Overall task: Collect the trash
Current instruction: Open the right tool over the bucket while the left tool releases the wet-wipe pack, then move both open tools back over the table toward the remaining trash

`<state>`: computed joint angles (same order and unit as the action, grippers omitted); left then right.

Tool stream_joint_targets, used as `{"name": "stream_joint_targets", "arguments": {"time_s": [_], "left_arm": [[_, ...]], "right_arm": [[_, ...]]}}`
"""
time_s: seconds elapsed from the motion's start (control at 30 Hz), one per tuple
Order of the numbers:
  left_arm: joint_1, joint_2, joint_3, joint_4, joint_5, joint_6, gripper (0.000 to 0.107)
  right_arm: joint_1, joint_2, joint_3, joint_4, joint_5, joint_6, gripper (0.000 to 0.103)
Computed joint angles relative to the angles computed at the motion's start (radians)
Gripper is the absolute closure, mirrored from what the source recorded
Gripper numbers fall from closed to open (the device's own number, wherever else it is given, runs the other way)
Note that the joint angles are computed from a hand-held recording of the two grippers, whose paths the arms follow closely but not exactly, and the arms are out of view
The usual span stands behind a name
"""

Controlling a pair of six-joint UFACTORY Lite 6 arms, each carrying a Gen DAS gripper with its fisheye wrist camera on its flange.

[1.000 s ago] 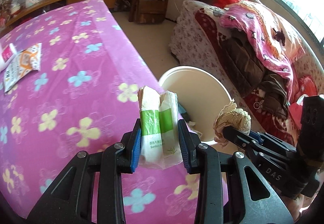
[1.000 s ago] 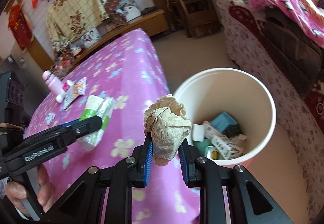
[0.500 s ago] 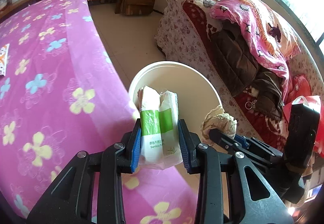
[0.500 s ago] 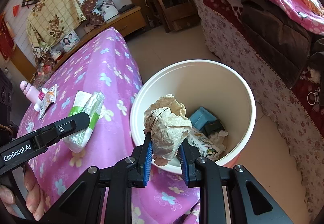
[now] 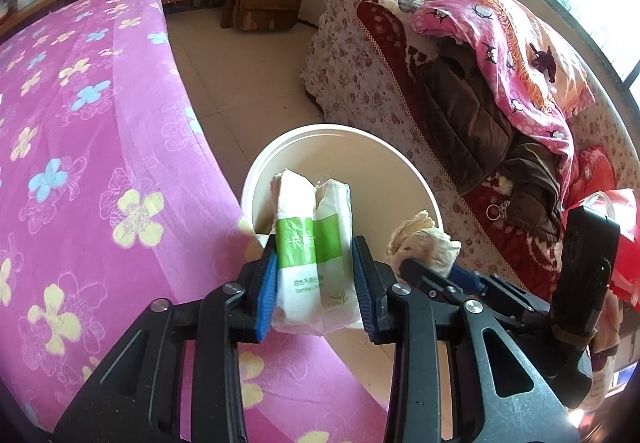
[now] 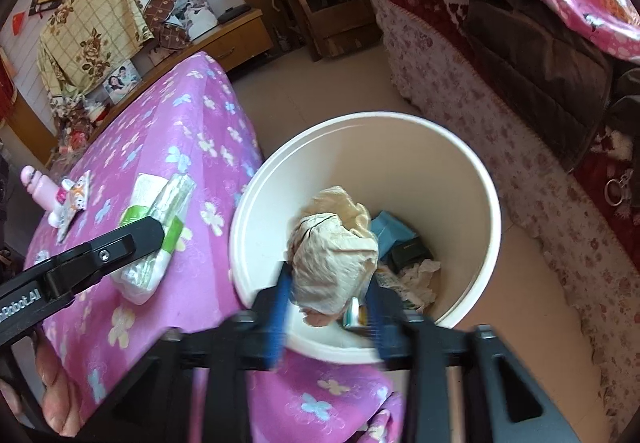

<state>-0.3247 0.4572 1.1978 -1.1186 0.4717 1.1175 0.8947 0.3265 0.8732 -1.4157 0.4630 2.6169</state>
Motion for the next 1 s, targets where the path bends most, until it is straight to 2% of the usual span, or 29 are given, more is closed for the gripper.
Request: {"name": "stream_joint_targets", "arguments": {"time_s": [0.2, 0.7, 1.0], "left_arm": [[0.028, 0.005, -0.001, -0.083, 0.037, 0.072, 0.053], [0.099, -0.058, -0.066, -0.079, 0.037, 0.103, 0.053], [0.192, -0.11, -0.132, -0.065, 0.017, 0.157, 0.053]], "right_arm": [[0.005, -0.017, -0.015, -0.02, 0.018, 0.038, 0.051], [0.04, 0.012, 0.044, 0.045, 0.011, -0.022, 0.051], [0.082, 0.049, 0.169, 0.183, 0.041, -0.19, 0.051]]}}
